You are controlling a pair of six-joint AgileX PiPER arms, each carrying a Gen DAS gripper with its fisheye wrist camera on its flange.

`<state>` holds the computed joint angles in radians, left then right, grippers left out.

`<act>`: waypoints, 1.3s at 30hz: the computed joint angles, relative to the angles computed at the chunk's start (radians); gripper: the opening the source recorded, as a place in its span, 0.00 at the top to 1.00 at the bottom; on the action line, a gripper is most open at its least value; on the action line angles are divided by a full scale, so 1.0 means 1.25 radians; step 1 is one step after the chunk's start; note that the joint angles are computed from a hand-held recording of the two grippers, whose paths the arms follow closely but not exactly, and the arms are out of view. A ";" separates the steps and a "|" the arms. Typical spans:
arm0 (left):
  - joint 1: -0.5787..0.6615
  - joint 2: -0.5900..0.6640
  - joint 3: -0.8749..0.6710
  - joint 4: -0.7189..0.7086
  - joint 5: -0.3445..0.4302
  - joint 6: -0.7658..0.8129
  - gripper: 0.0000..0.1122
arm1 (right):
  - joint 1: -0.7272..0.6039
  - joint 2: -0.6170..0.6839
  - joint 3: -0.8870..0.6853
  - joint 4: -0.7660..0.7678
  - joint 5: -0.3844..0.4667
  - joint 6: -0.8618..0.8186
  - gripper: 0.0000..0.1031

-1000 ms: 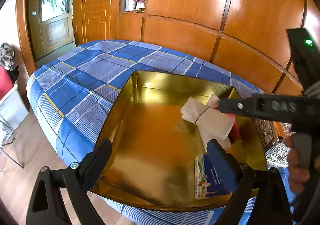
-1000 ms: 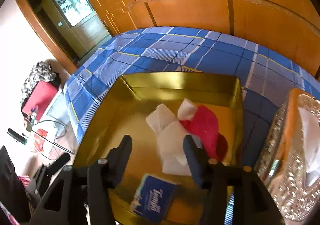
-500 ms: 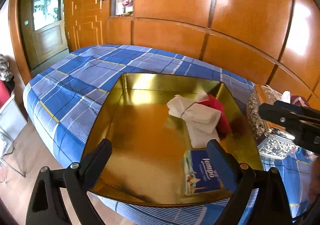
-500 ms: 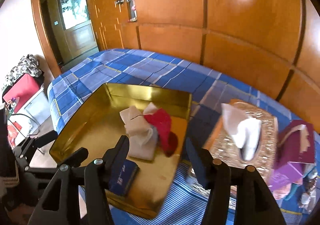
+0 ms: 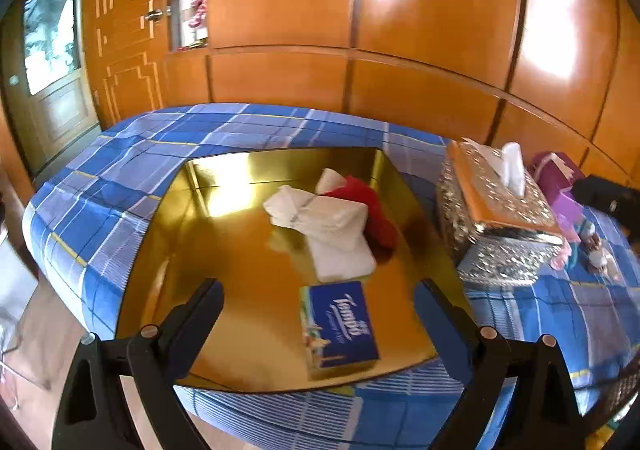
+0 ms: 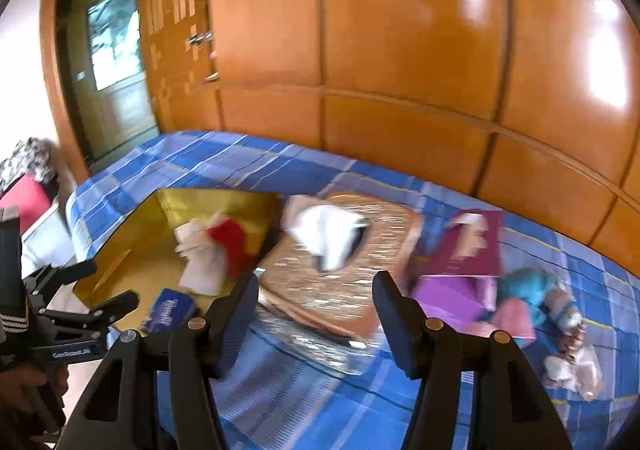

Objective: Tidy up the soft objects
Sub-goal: 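Move the right tool back to the bed and grasp the teal plush bear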

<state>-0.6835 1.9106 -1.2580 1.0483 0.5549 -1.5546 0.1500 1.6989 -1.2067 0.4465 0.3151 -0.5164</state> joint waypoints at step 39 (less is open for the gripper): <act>-0.140 0.230 -0.427 -0.510 0.045 0.734 0.15 | -0.362 0.593 -0.742 -0.125 0.482 0.295 0.43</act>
